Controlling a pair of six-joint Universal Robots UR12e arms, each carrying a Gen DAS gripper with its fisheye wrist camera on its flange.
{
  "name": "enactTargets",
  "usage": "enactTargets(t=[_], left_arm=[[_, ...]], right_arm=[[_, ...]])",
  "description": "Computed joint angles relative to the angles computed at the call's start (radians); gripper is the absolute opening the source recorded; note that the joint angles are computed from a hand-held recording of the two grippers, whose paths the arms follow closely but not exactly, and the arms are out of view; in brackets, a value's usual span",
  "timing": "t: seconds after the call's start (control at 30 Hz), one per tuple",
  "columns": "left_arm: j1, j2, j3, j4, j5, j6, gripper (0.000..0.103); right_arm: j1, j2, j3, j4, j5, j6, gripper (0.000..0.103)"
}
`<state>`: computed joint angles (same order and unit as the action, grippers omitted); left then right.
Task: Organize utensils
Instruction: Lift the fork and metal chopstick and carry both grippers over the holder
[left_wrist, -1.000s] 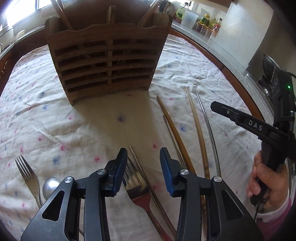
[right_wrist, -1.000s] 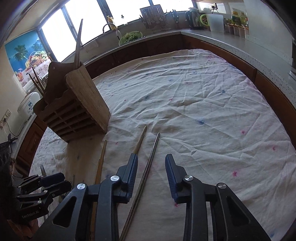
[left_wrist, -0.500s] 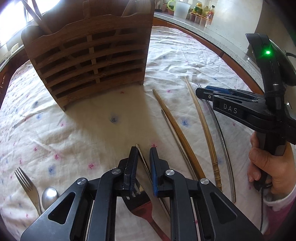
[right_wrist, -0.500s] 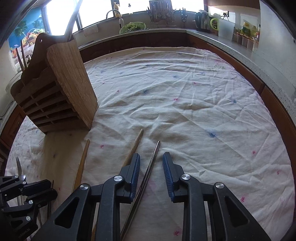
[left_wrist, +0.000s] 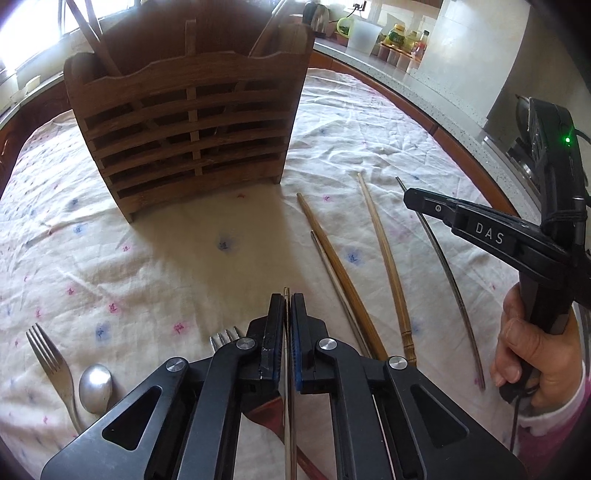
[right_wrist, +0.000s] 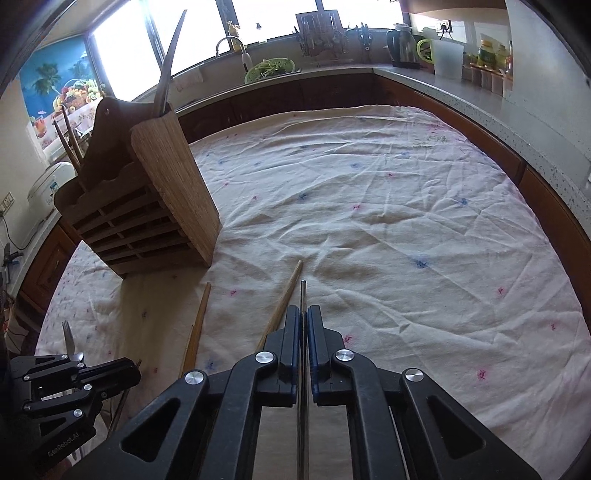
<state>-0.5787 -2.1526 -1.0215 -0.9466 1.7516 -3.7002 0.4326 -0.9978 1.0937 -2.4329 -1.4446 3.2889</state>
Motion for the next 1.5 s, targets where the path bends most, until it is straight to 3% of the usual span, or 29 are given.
enactTargets(t=[0.63,1.5], left_arm=[[-0.042,0.126,-0.125,0.247,0.125,-0.002,0.003],[-0.070,0.204,-0.230,0.380,0.214,-0.017,0.003]], right_arm=[[-0.019,-0.149,0.155,-0.241,0.103,0.059,0.004],[-0.011,-0.204,0.213,-0.331,0.116,0.039,0.004]])
